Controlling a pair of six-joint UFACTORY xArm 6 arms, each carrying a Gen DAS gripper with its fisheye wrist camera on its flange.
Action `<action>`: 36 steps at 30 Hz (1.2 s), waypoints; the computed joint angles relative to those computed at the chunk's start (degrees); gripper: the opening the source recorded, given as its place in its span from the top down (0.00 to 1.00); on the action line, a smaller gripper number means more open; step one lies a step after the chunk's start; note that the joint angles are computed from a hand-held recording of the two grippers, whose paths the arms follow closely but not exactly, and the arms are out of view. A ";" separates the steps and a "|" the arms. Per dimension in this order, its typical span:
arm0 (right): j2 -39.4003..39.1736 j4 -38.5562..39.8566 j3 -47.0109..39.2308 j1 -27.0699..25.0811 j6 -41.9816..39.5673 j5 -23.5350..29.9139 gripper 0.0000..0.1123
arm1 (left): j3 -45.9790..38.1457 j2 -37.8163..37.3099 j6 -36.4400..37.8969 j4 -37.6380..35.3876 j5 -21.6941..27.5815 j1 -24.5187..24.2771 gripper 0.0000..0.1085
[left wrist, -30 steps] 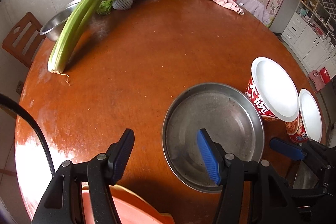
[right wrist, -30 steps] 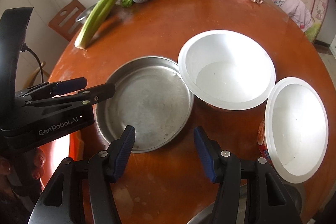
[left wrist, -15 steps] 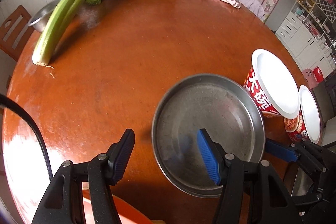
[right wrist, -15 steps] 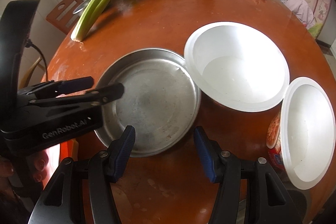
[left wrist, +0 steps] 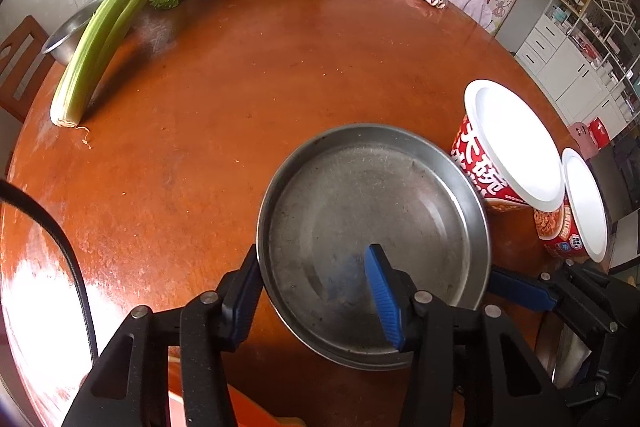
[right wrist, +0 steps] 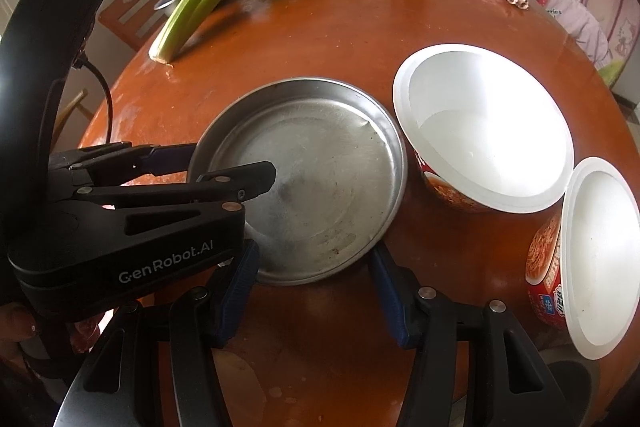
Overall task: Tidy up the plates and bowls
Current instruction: 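Close the left tool on the silver pan rim and lift it, then carry the silver pan over the orange plate and lower it onto it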
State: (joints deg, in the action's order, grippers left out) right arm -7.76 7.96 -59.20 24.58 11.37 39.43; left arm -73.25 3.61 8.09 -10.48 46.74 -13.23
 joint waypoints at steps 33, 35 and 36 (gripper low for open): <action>-10.59 -1.95 2.16 8.38 -0.20 -4.57 0.48 | 14.58 -23.88 -2.71 2.08 -2.94 5.82 0.53; -10.89 -2.35 2.06 9.50 -0.07 -4.86 0.48 | 15.87 -25.90 -2.97 2.44 -3.07 6.65 0.53; -10.98 -2.58 1.95 10.04 -0.01 -4.89 0.48 | 16.52 -26.97 -3.21 2.62 -2.99 7.18 0.53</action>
State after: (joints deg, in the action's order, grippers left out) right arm -18.75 5.38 -57.25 34.63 11.36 34.54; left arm -56.74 -23.35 4.89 -7.86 43.75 -6.05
